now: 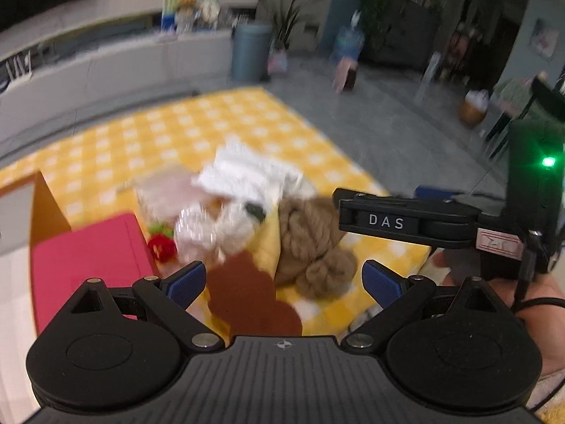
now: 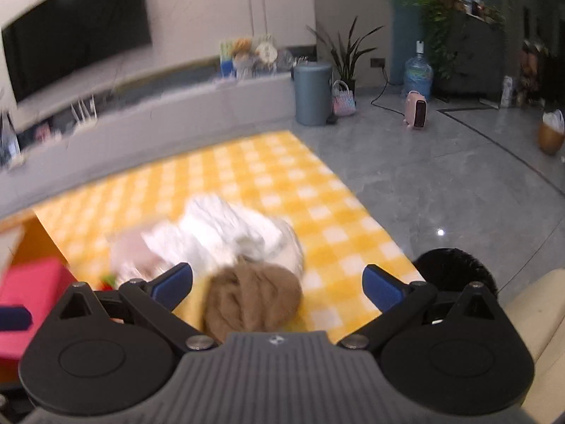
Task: Organize soft objects
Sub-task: 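Grasp the brown bear-shaped sponge with the left tool while the right tool grasps the brown towel doll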
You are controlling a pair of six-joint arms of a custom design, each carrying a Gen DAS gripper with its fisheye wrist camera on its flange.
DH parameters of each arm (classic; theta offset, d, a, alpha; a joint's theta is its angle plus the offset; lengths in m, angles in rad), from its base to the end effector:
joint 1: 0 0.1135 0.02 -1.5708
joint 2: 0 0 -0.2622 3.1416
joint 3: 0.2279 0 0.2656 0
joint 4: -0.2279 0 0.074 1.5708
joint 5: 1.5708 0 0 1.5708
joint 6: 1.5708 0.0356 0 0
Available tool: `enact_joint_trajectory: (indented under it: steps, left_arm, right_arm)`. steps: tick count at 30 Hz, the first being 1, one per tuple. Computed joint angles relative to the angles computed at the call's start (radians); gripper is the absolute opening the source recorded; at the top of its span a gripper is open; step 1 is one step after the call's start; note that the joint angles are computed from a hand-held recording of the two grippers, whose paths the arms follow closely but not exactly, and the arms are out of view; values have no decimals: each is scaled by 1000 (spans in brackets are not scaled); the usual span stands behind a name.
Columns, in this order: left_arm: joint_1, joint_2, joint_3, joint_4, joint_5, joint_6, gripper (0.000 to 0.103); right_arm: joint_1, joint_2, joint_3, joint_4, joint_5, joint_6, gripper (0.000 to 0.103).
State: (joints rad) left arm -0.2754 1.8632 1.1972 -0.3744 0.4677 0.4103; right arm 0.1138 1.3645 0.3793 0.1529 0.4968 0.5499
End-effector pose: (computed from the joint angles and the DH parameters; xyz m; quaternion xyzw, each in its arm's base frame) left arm 0.3706 -0.1214 0.1607 0.3728 0.8637 -0.2059 0.2695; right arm 0.2306 0.0093 0.1098 0.2822 0.8634 -0.1028 0.4055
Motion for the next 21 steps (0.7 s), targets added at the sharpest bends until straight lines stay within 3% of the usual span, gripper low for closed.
enact_joint_trajectory:
  steps: [2, 4, 6, 8, 14, 17, 21]
  left_arm:
    - [-38, 59, 57, -62, -56, -11, 103]
    - [-80, 141, 154, -168, -114, -16, 92]
    - [-115, 207, 228, -242, -169, -50, 91]
    - [-143, 237, 254, -257, -219, -80, 92]
    - [-237, 364, 338, -262, -488, -239, 93]
    - [-237, 439, 431, -343, -518, -352, 97]
    - [-227, 492, 477, -334, -527, -414, 103]
  right_arm:
    - [-31, 64, 3, 37, -6, -6, 100]
    - [-80, 102, -6, 74, -54, 21, 100]
    - [-121, 108, -35, 123, -111, 35, 100]
    - [-149, 81, -75, 151, -144, 34, 100]
    - [-216, 73, -115, 209, -196, 43, 100]
    - [-235, 96, -112, 221, -232, 36, 100]
    - [-237, 120, -110, 236, -251, 21, 100]
